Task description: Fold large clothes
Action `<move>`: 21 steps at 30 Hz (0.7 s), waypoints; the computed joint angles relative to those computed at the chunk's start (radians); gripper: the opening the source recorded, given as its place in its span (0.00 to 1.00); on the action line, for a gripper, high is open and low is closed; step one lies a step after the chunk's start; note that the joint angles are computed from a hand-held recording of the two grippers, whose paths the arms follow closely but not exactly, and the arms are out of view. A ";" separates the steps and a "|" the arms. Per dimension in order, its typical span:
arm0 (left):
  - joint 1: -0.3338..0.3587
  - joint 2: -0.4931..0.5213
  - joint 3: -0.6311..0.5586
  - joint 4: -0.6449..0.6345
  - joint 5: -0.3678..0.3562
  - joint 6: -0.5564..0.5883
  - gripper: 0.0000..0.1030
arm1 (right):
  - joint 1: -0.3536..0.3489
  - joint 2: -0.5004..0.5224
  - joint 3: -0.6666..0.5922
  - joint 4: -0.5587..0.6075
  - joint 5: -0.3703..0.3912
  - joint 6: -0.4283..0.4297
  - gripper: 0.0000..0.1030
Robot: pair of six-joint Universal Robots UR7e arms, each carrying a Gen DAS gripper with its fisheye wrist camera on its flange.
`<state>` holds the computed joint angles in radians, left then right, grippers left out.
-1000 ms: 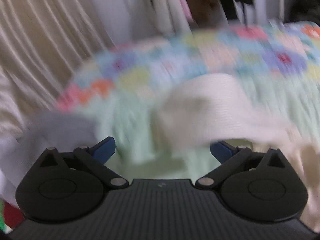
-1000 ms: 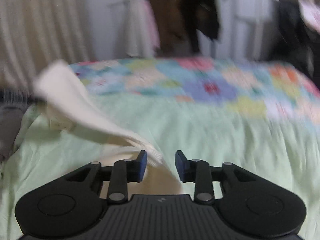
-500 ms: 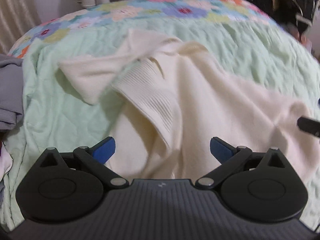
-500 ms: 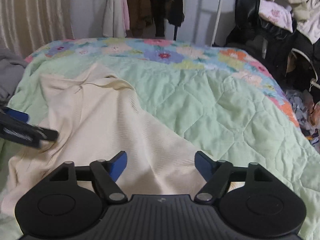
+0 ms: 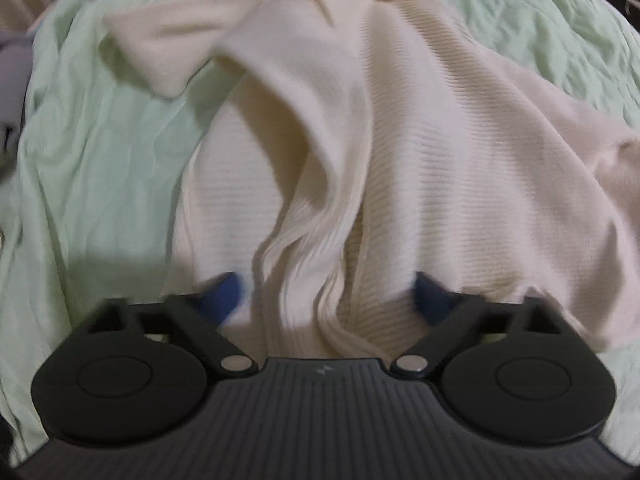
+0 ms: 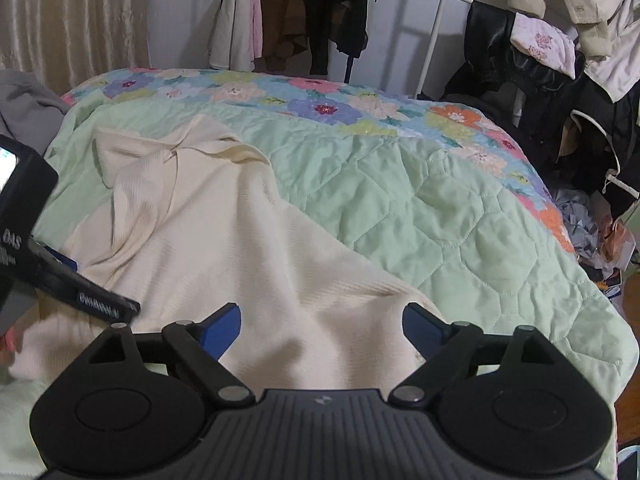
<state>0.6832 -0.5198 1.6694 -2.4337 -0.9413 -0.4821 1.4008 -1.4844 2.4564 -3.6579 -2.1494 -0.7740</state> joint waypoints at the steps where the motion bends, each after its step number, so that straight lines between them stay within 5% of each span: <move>1: -0.001 -0.009 0.011 -0.023 -0.016 0.004 0.44 | -0.012 -0.011 0.006 0.009 0.004 0.002 0.88; 3: -0.007 -0.027 0.033 -0.064 -0.038 0.014 0.33 | -0.047 -0.040 0.023 0.034 0.020 0.013 0.92; 6: -0.027 -0.044 0.059 -0.089 -0.025 0.027 0.31 | -0.182 -0.156 0.066 0.170 0.109 0.136 0.92; 11: -0.020 -0.079 0.096 -0.124 -0.061 0.023 0.31 | -0.489 -0.374 0.114 0.420 0.432 0.321 0.91; 13: -0.008 -0.079 0.099 -0.129 -0.071 0.037 0.32 | -0.606 -0.420 0.138 0.436 0.591 0.339 0.89; 16: 0.003 -0.064 0.100 -0.145 -0.068 0.064 0.33 | -0.686 -0.412 0.161 0.374 0.734 0.332 0.80; 19: -0.006 -0.048 0.109 -0.176 -0.038 0.073 0.23 | -0.671 -0.347 0.151 0.330 0.775 0.254 0.44; 20: -0.012 -0.047 0.115 -0.188 -0.021 0.067 0.20 | -0.650 -0.316 0.144 0.310 0.761 0.227 0.14; 21: -0.024 -0.052 0.127 -0.207 0.004 0.059 0.17 | -0.627 -0.294 0.132 0.305 0.736 0.219 0.10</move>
<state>0.6595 -0.5715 1.7965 -2.6409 -0.9377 -0.4233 0.7740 -1.7780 2.5883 -3.3527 -1.4138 -0.5554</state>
